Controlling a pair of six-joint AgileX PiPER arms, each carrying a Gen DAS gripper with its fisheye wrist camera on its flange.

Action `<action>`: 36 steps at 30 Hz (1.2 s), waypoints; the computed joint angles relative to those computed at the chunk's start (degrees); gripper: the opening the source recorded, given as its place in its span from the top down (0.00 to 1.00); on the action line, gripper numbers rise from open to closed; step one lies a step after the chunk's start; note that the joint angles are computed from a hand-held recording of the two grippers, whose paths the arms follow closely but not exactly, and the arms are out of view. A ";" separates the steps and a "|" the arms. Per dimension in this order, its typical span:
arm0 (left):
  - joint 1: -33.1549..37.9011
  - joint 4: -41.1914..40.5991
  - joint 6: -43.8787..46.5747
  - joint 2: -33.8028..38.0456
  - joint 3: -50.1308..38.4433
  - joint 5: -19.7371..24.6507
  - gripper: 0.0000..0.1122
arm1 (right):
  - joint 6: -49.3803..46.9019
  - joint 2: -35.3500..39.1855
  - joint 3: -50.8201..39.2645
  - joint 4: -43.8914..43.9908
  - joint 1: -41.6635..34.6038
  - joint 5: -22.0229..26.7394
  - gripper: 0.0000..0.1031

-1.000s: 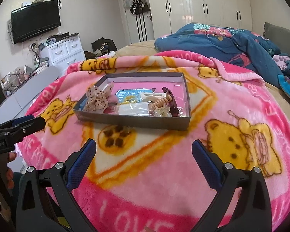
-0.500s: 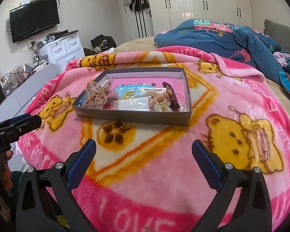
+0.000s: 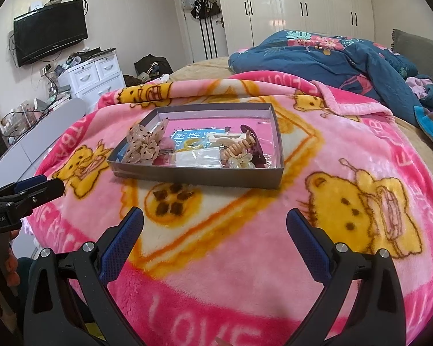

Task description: Organize jewelry

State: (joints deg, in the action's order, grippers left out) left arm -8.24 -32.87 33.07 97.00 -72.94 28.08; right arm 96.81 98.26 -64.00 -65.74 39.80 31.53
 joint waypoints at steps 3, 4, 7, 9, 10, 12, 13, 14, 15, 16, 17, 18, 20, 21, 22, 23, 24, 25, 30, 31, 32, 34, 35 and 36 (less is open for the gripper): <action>-0.07 0.29 -0.07 -0.17 0.23 -0.22 0.16 | 0.45 -0.34 0.32 -0.32 -0.13 0.11 0.04; -0.05 0.19 -0.09 -0.08 0.10 -0.12 0.16 | 0.52 -0.39 0.38 -0.32 -0.16 0.08 0.04; 0.01 0.32 -0.34 -0.12 0.13 -0.07 0.16 | 0.83 -0.69 0.72 -0.40 -0.18 0.14 0.04; 0.09 0.21 -0.21 -0.15 0.21 -0.05 0.17 | 0.88 -0.67 0.72 -0.48 -0.18 0.15 0.04; 0.14 0.16 -0.17 -0.19 0.23 0.01 0.16 | 0.89 -0.67 0.73 -0.50 -0.16 0.19 0.04; 0.40 -0.79 0.79 -0.30 0.31 0.33 0.16 | 0.69 -0.63 0.68 -0.28 -0.22 0.07 0.04; 0.44 -0.94 0.95 -0.29 0.37 0.29 0.16 | 0.63 -0.73 0.78 -0.17 -0.22 -0.03 0.04; 0.52 -0.98 1.09 -0.40 0.51 0.23 0.16 | 0.57 -0.78 0.83 -0.10 -0.21 0.00 0.04; 0.47 -0.95 1.00 -0.29 0.43 0.16 0.16 | 0.47 -0.76 0.83 -0.06 -0.31 -0.10 0.04; 0.53 -0.82 0.94 -0.30 0.44 0.20 0.16 | 0.20 -0.77 0.83 0.18 -0.33 -0.20 0.04; 0.56 -1.00 1.03 -0.31 0.43 0.24 0.17 | 0.03 -0.83 0.85 0.36 -0.33 -0.24 0.04; 0.61 -1.48 1.52 -0.31 0.46 0.26 0.17 | 0.10 -0.75 0.80 0.30 -0.31 -0.25 0.04; 0.79 -1.66 1.80 -0.48 0.69 0.26 0.16 | 0.20 -0.76 0.82 0.16 -0.25 -0.15 0.04; 0.75 -1.65 1.82 -0.42 0.61 0.29 0.16 | 0.11 -0.69 0.77 0.33 -0.27 -0.19 0.04; 0.69 -1.58 1.71 -0.37 0.55 0.27 0.17 | 0.08 -0.77 0.83 0.44 -0.26 -0.24 0.04; 0.81 -1.75 2.00 -0.52 0.77 0.22 0.17 | 0.24 -0.70 0.76 0.29 -0.23 -0.17 0.04; 0.72 -1.68 1.84 -0.45 0.66 0.22 0.17 | 0.13 -0.67 0.73 0.37 -0.23 -0.16 0.04; 0.76 -1.62 1.89 -0.52 0.72 0.29 0.16 | 0.08 -0.72 0.78 0.40 -0.25 -0.26 0.04; 0.70 -1.25 1.13 -0.32 0.35 0.54 0.16 | 0.06 -0.63 0.68 0.33 -0.25 -0.25 0.04; 0.77 -1.15 1.05 -0.35 0.39 0.52 0.16 | -0.08 -0.60 0.66 0.39 -0.23 -0.25 0.04; 0.77 -0.81 0.73 -0.39 0.40 0.49 0.16 | -0.22 -0.55 0.61 0.52 -0.19 -0.11 0.04; 0.83 -0.75 0.66 -0.43 0.42 0.42 0.16 | -0.19 -0.63 0.64 0.66 -0.26 -0.32 0.04; 0.83 -0.77 0.73 -0.49 0.52 0.22 0.16 | -0.10 -0.66 0.66 0.66 -0.21 -0.25 0.04; 0.71 -0.51 0.49 -0.50 0.55 0.03 0.16 | -0.24 -0.59 0.57 0.81 -0.15 -0.18 0.04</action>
